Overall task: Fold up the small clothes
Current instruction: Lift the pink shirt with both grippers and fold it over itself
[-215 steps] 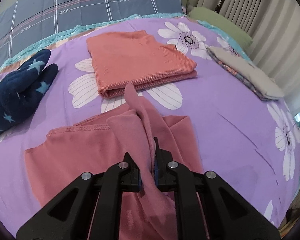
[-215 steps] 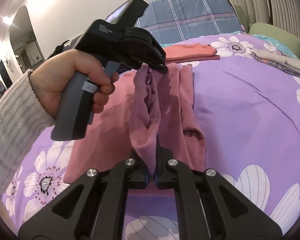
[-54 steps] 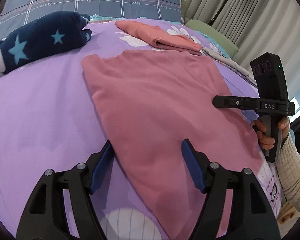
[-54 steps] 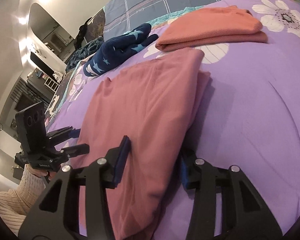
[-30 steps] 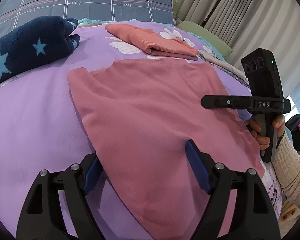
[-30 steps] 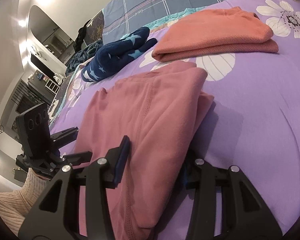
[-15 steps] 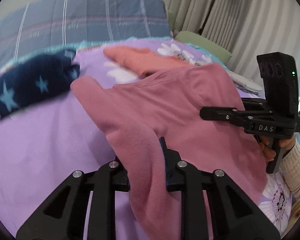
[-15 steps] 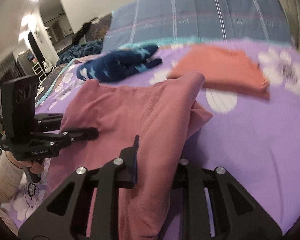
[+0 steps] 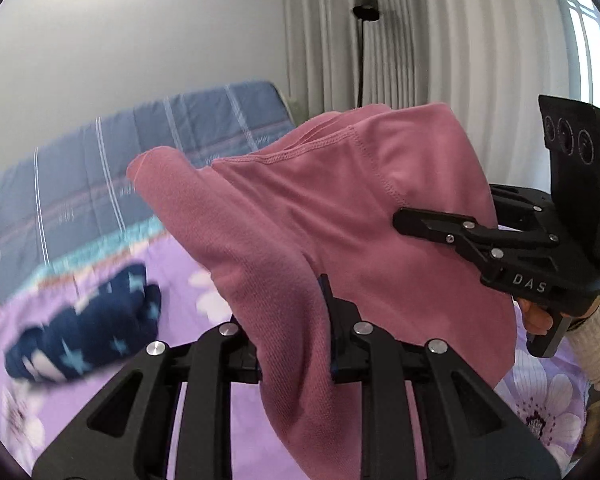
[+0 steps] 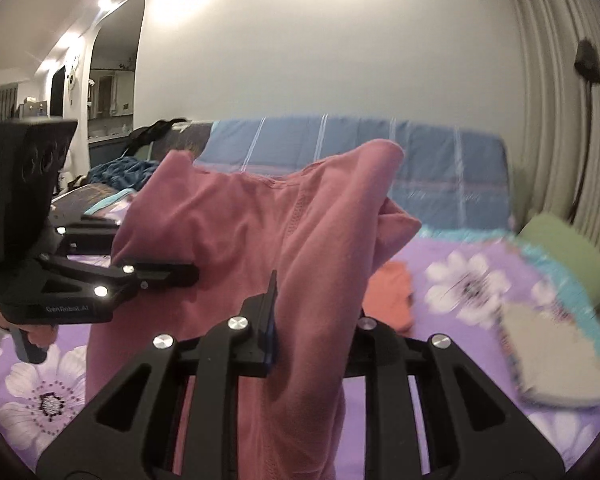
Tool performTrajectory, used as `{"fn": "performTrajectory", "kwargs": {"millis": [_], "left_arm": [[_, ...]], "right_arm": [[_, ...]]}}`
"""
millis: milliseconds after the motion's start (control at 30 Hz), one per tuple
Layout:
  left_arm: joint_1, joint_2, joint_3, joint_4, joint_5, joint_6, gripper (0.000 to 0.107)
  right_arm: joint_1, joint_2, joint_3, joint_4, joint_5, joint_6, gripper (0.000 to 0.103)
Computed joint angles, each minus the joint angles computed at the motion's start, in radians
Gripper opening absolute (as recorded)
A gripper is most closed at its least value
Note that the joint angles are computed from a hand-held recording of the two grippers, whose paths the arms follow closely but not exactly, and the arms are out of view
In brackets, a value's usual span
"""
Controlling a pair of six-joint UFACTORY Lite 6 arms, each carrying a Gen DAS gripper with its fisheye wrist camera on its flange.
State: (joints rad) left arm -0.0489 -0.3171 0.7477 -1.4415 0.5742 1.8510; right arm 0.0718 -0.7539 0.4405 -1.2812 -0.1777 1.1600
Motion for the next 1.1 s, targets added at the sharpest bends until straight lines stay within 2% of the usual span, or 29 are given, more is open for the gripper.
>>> {"fn": "performTrajectory", "kwargs": {"millis": [133,200,333,500,567,633,733,833,933,1100], "left_arm": [[-0.13,0.056,0.134,0.058,-0.122,-0.089,0.022],[-0.193,0.094,0.195,0.084,-0.189,-0.116,0.022],[-0.276,0.201,0.324,0.126,-0.276,-0.156,0.022],[-0.326,0.416,0.555,0.182,-0.325,-0.234,0.022],[-0.345,0.49,0.635,0.262,-0.35,-0.315,0.022],[-0.366,0.585,0.739,0.424,-0.375,-0.479,0.022],[-0.378,0.693,0.868,0.595,-0.384,-0.655,0.022],[-0.369,0.793,0.999,0.696,-0.368,-0.764,0.022],[-0.361,0.902,1.154,0.859,-0.338,-0.936,0.022],[-0.334,1.119,1.413,1.055,-0.291,-1.138,0.022]], "right_arm": [[-0.146,0.02,0.054,-0.073,-0.11,0.032,0.019],[-0.213,0.091,0.113,-0.028,-0.16,-0.021,0.019],[-0.27,0.223,0.209,0.097,-0.192,-0.182,0.019],[-0.312,0.433,0.371,0.218,-0.198,-0.303,0.019],[-0.317,0.505,0.429,0.265,-0.191,-0.35,0.02],[-0.322,0.593,0.506,0.279,-0.181,-0.357,0.02],[-0.332,0.718,0.627,0.246,-0.171,-0.304,0.02],[-0.351,0.86,0.782,0.139,-0.176,-0.168,0.02],[-0.354,0.989,0.938,0.009,-0.161,-0.012,0.02],[-0.348,1.248,1.253,-0.307,-0.141,0.348,0.02]]}}
